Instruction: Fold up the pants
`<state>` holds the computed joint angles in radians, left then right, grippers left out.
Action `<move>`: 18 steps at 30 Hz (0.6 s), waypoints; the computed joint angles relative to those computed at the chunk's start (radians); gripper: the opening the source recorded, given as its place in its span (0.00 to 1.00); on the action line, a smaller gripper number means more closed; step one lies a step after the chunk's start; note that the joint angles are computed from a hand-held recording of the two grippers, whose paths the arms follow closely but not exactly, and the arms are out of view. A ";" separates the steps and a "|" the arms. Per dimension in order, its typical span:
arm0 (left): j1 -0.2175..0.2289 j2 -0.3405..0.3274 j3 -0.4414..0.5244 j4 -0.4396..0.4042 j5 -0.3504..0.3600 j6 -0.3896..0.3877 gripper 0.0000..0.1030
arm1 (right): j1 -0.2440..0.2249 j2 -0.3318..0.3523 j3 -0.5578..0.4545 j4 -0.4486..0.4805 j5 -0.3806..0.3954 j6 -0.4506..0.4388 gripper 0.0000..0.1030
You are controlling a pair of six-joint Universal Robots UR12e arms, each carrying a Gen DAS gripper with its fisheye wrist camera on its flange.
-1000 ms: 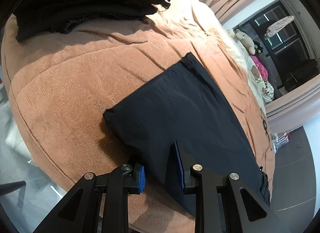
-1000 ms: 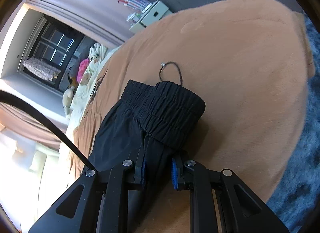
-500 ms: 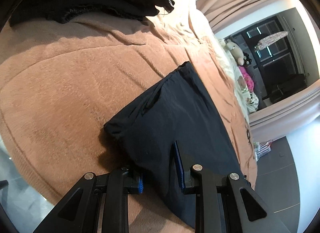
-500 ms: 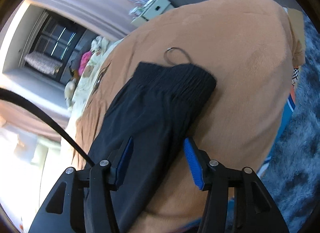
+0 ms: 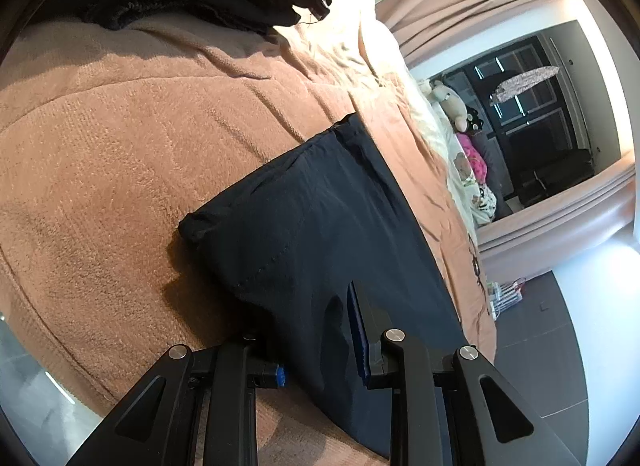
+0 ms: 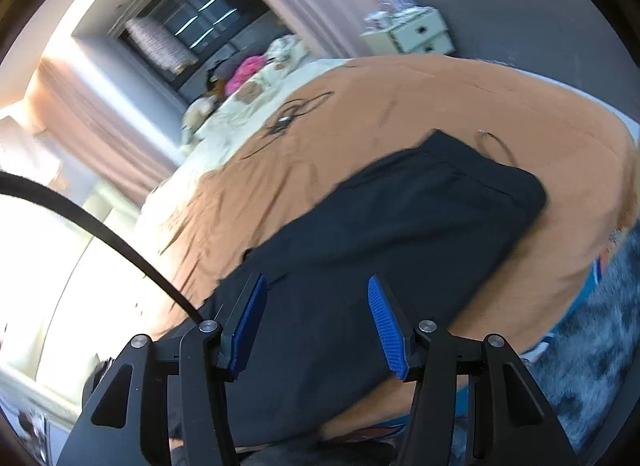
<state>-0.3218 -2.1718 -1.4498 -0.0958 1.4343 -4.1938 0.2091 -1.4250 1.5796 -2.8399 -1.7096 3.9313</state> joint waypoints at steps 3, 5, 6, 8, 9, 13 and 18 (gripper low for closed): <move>0.000 -0.003 -0.001 0.019 0.002 -0.017 0.09 | 0.007 0.016 -0.036 0.031 0.035 -0.067 0.50; 0.000 -0.002 -0.004 0.030 0.004 -0.033 0.03 | 0.007 0.027 -0.055 0.050 0.069 -0.111 0.50; 0.000 -0.002 -0.006 0.040 0.005 -0.040 0.03 | 0.005 0.031 -0.063 0.060 0.083 -0.131 0.50; 0.000 0.002 -0.006 0.057 0.005 -0.042 0.03 | 0.007 0.052 -0.100 0.095 0.112 -0.166 0.50; 0.001 0.003 -0.005 0.061 0.004 -0.037 0.03 | 0.006 0.059 -0.113 0.109 0.127 -0.180 0.50; 0.003 0.008 0.011 0.060 -0.003 -0.010 0.02 | 0.014 0.093 -0.167 0.163 0.152 -0.238 0.50; 0.003 0.010 0.028 0.062 -0.003 0.006 0.02 | 0.027 0.151 -0.257 0.260 0.160 -0.310 0.50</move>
<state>-0.3189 -2.1615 -1.4222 -0.0338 1.4310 -4.1883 0.2359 -1.2742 1.3230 -2.5795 -1.5497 3.6209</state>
